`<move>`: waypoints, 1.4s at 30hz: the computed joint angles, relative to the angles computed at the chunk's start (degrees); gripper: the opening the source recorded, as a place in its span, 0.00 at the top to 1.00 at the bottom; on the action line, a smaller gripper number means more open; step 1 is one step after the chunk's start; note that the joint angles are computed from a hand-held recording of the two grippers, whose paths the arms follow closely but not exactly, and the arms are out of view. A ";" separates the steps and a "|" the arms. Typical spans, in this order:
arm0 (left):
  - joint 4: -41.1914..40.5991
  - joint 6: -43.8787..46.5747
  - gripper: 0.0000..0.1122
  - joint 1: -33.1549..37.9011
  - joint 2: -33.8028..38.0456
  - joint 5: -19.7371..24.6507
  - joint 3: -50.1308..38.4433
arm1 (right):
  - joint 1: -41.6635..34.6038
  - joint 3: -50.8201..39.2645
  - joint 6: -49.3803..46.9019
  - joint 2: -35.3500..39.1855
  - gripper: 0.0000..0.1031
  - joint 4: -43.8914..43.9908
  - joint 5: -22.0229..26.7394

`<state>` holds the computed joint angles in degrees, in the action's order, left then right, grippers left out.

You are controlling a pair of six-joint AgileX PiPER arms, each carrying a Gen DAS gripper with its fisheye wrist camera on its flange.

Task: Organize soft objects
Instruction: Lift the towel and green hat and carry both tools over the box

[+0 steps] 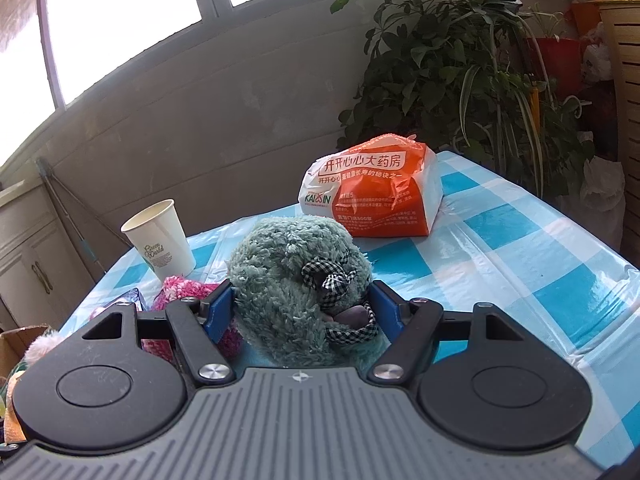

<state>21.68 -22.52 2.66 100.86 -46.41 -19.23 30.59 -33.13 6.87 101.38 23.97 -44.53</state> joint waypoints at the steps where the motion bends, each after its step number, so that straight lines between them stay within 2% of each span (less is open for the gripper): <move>1: 0.68 -0.34 0.42 0.40 -0.13 -0.38 0.14 | 0.19 0.13 0.15 -0.11 0.13 0.30 -0.20; 12: 3.13 -0.84 0.42 2.88 -3.32 -4.30 2.93 | 4.65 2.74 -0.18 -2.78 0.13 4.96 -5.07; 26: 7.81 -3.55 0.42 10.69 -6.79 -7.91 5.45 | 12.21 1.74 -4.98 -5.15 0.13 9.10 -5.28; 34: 12.08 -6.89 0.42 16.81 -9.13 -9.05 6.01 | 16.91 -0.01 -7.83 -5.95 0.13 9.72 -2.56; 42: 14.01 -9.56 0.42 23.75 -10.23 -9.28 6.06 | 19.48 -3.79 -4.56 -5.14 0.13 5.85 4.53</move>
<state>35.69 -32.08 26.41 90.63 -55.69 -13.17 50.06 -36.92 2.32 96.24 29.81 -40.00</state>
